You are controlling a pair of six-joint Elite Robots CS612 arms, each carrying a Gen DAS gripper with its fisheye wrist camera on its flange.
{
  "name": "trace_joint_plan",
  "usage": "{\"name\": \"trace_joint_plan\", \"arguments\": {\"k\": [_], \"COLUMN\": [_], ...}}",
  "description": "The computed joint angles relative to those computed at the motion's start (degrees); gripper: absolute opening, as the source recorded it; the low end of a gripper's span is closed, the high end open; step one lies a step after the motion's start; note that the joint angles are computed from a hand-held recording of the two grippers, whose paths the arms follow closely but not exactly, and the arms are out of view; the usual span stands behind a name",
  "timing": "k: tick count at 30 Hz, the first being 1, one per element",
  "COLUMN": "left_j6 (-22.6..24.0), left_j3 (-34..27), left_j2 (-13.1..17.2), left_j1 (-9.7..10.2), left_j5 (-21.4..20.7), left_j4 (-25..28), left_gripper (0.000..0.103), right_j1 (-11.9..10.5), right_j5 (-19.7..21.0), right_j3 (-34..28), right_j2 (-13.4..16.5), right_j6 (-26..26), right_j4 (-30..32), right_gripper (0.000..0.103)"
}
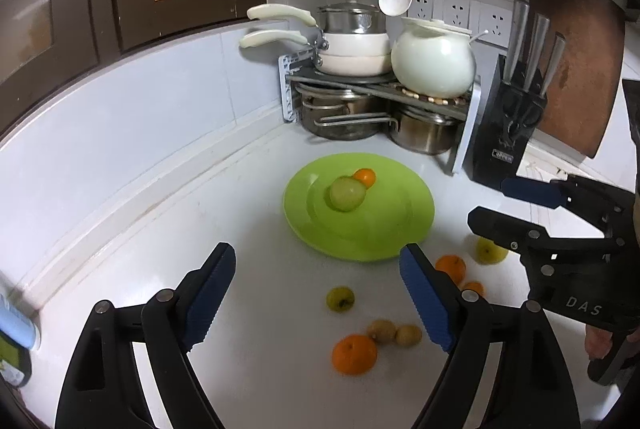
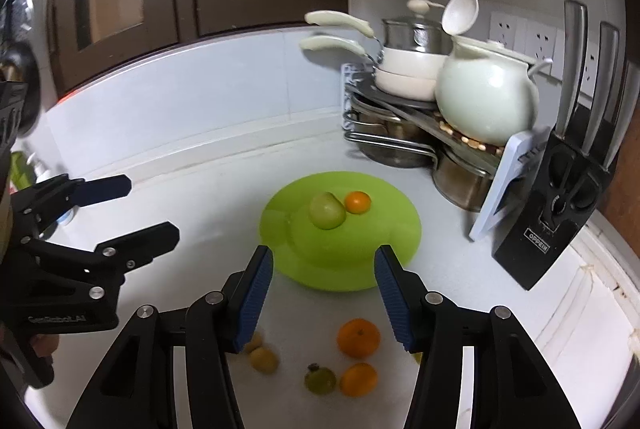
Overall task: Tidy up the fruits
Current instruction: 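Withdraw both open grippers from the plate toward the loose fruits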
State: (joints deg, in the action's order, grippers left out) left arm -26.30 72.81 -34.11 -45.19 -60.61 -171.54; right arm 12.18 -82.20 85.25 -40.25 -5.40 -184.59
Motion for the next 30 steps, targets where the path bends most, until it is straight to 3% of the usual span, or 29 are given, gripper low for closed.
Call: {"name": "trace_joint_plan", "arguments": {"k": [5,15,30], "left_j6": [0.15,4.68,8.78], "left_j3": [2.39,4.67,3.94], "left_j2": [-0.5,0.12,2.49], "left_j1": [-0.58,-1.51,-0.99], "left_j5": [0.21,-0.11,-4.94], "left_j4": [-0.99,-3.64,-3.8], "left_gripper": [0.084,0.084,0.084], "right_j1": [0.4,0.72,1.62], "right_j5": [0.21,2.11,1.85], "right_j3": [1.9,3.64,3.58], "right_j2": [-0.59,-0.67,0.56], "right_j6": [-2.54,-8.06,-17.75], "right_j4": [-0.8,1.86,7.79], "right_gripper": [0.054,0.054,0.054]}}
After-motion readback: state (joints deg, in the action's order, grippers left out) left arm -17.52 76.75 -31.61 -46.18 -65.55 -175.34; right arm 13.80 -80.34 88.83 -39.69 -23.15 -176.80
